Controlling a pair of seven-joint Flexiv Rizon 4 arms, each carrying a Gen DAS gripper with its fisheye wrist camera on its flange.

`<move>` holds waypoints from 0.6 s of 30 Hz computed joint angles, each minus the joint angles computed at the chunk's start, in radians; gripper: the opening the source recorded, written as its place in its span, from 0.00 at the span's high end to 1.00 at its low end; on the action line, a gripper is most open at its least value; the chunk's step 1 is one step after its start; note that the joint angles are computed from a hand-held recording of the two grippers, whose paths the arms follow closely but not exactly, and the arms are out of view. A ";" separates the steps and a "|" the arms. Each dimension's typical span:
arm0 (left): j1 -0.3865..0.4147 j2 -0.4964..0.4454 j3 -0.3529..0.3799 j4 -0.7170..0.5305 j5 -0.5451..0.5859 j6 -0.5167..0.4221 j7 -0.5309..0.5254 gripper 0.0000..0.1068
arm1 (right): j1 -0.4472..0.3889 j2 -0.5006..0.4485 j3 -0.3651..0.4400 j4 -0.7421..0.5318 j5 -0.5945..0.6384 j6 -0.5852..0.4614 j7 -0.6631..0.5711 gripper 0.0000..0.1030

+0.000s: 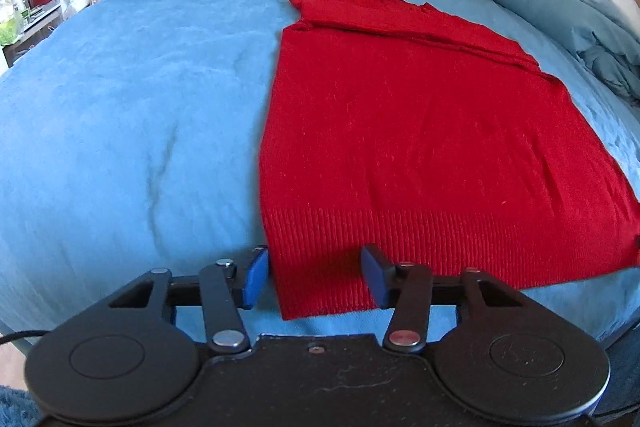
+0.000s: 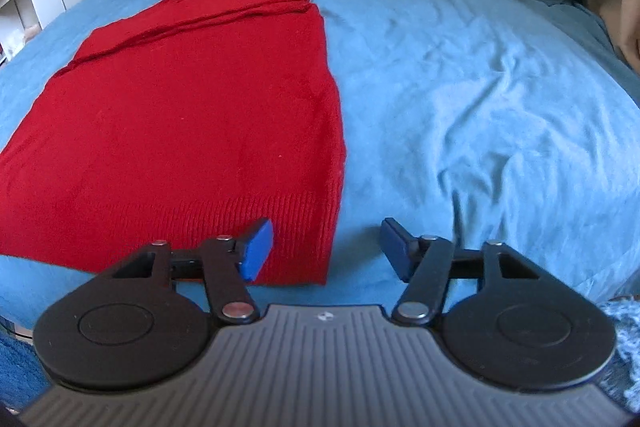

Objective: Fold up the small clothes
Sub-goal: 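Grasp the sweater hem with both tools and lift it toward the collar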

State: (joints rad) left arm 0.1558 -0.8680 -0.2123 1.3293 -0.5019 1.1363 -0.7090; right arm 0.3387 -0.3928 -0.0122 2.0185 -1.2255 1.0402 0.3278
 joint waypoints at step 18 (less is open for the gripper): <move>0.023 0.044 -0.025 0.052 -0.028 0.003 0.028 0.95 | -0.039 0.024 -0.048 0.029 -0.165 0.176 0.193 0.79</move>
State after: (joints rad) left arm 0.1792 -0.8238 -0.2372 1.3817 -0.5295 1.1391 -0.6811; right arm 0.2997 -0.3684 -0.0601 2.0474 -1.3905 1.2162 0.5209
